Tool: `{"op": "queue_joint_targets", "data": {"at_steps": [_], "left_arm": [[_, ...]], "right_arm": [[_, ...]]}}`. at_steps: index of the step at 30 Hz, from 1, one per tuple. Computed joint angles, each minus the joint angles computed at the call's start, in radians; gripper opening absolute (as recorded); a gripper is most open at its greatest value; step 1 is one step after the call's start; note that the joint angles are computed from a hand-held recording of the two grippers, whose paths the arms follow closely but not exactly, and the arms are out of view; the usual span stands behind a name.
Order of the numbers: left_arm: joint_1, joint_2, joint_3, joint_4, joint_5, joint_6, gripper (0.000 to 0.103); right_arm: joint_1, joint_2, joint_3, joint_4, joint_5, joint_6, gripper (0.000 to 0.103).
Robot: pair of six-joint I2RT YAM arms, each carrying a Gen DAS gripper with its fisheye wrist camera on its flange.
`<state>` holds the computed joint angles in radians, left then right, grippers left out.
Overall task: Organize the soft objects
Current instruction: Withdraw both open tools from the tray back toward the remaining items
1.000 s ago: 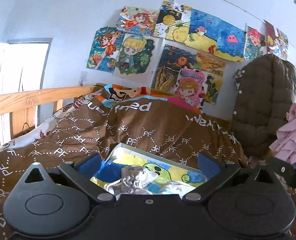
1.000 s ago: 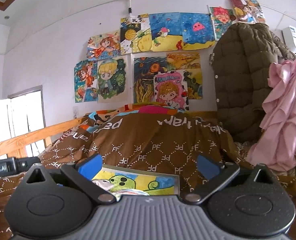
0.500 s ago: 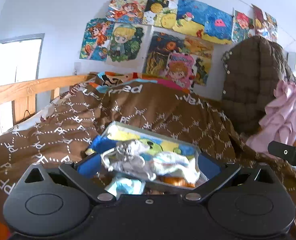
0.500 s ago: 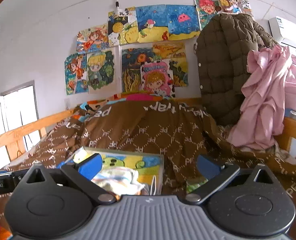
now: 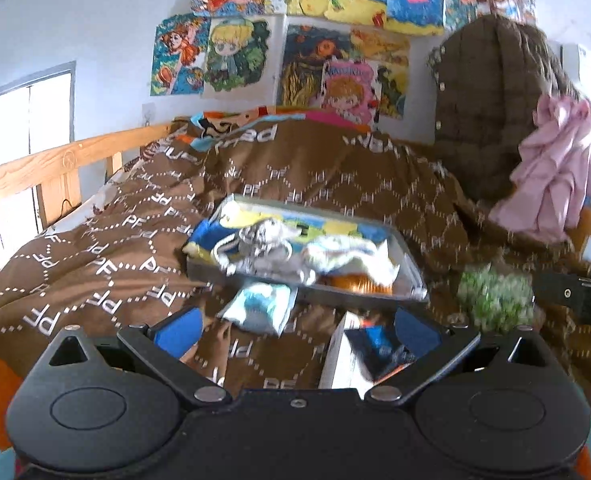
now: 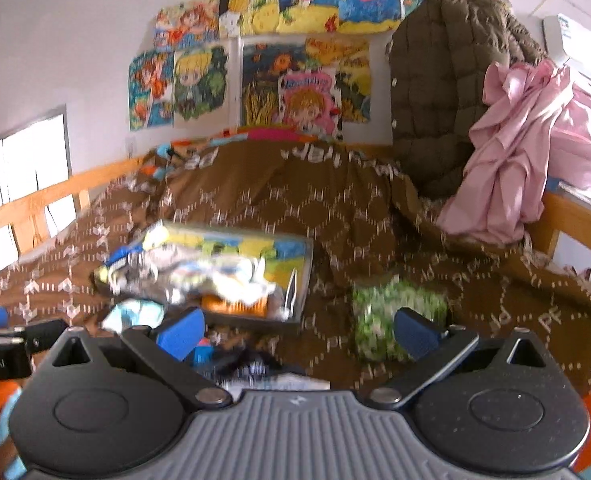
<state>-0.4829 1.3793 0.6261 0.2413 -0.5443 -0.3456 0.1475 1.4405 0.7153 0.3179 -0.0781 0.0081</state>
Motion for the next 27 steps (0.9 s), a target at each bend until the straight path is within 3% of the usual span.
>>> {"op": "queue_joint_targets", "data": {"at_steps": [15,27], "left_arm": [[-0.006,-0.008,0.036,-0.26,-0.035,-0.048,0.102],[0.042,0.025,0.056,-0.275,0.015,-0.018,0.102]], "right_arm": [[0.063,0.034,0.005,-0.126,0.015,-0.011,0.103],[0.084,0.064,0.024,-0.122,-0.006,-0.026,0.103]]}}
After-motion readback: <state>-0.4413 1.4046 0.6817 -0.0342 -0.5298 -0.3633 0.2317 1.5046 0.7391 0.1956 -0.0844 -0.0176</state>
